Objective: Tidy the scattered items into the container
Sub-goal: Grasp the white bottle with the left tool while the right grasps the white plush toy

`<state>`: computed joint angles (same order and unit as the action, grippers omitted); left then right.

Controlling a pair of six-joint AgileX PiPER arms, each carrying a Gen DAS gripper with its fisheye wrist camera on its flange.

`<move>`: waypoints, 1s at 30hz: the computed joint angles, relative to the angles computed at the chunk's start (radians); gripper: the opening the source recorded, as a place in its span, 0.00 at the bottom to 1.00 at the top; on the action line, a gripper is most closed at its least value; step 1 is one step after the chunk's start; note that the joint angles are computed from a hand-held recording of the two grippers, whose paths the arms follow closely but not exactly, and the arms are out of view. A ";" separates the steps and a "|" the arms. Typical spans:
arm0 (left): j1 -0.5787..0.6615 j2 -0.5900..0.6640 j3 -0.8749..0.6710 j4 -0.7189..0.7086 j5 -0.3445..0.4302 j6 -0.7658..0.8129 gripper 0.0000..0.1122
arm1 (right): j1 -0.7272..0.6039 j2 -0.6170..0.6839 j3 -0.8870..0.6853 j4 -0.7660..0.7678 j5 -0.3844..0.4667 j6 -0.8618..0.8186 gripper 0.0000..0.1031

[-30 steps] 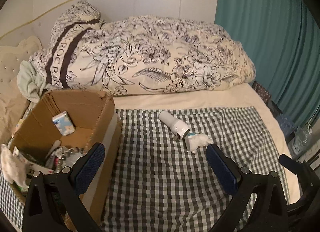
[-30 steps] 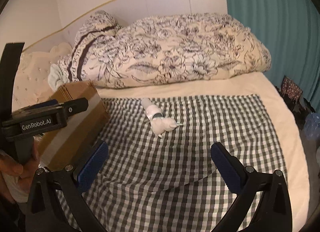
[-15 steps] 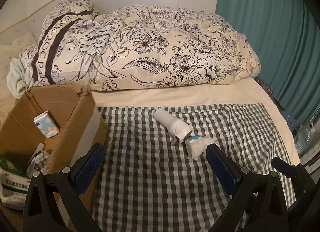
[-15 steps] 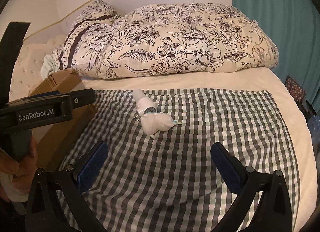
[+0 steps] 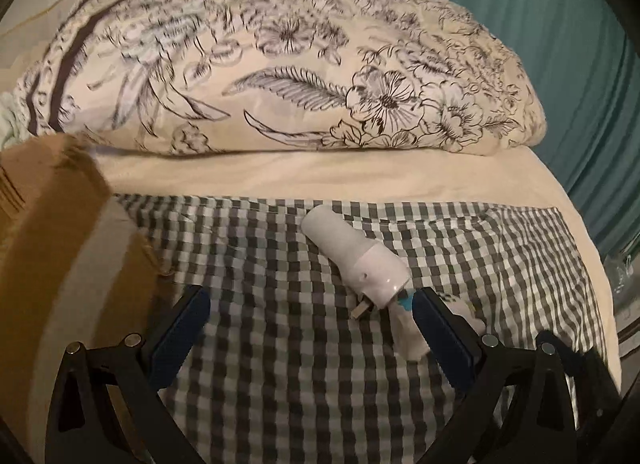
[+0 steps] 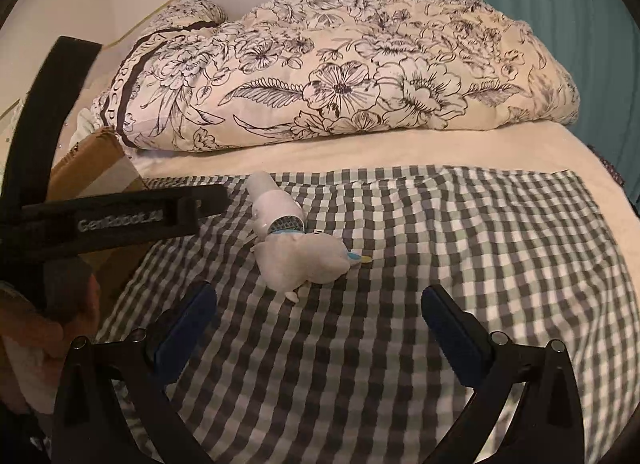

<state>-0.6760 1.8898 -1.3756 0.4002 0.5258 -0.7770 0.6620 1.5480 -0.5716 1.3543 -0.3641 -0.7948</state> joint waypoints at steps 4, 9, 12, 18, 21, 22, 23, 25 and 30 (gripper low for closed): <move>0.024 0.081 -0.115 -0.106 0.013 0.102 0.92 | -0.017 0.061 -0.021 -0.136 0.007 0.116 1.00; 0.030 0.207 -0.289 -0.201 0.101 0.256 0.92 | -0.044 0.120 -0.045 -0.214 -0.015 0.170 1.00; 0.039 0.289 -0.403 -0.214 0.171 0.276 0.92 | -0.073 0.160 -0.075 -0.262 0.011 0.210 1.00; 0.075 0.363 -0.493 -0.350 0.219 0.385 0.73 | -0.101 0.227 -0.153 -0.188 0.052 0.104 1.00; 0.081 0.377 -0.506 -0.400 0.232 0.434 0.56 | -0.135 0.262 -0.202 -0.096 0.129 -0.005 0.89; 0.084 0.382 -0.514 -0.432 0.245 0.469 0.47 | -0.141 0.265 -0.206 -0.105 0.143 -0.002 0.82; 0.081 0.384 -0.517 -0.437 0.251 0.481 0.44 | -0.141 0.267 -0.208 -0.086 0.148 -0.027 0.81; 0.065 0.375 -0.503 -0.392 0.244 0.463 0.42 | -0.140 0.261 -0.201 -0.109 0.151 -0.006 0.81; 0.071 0.306 -0.391 -0.416 0.197 0.472 0.42 | -0.124 0.210 -0.147 -0.144 0.149 0.052 0.81</move>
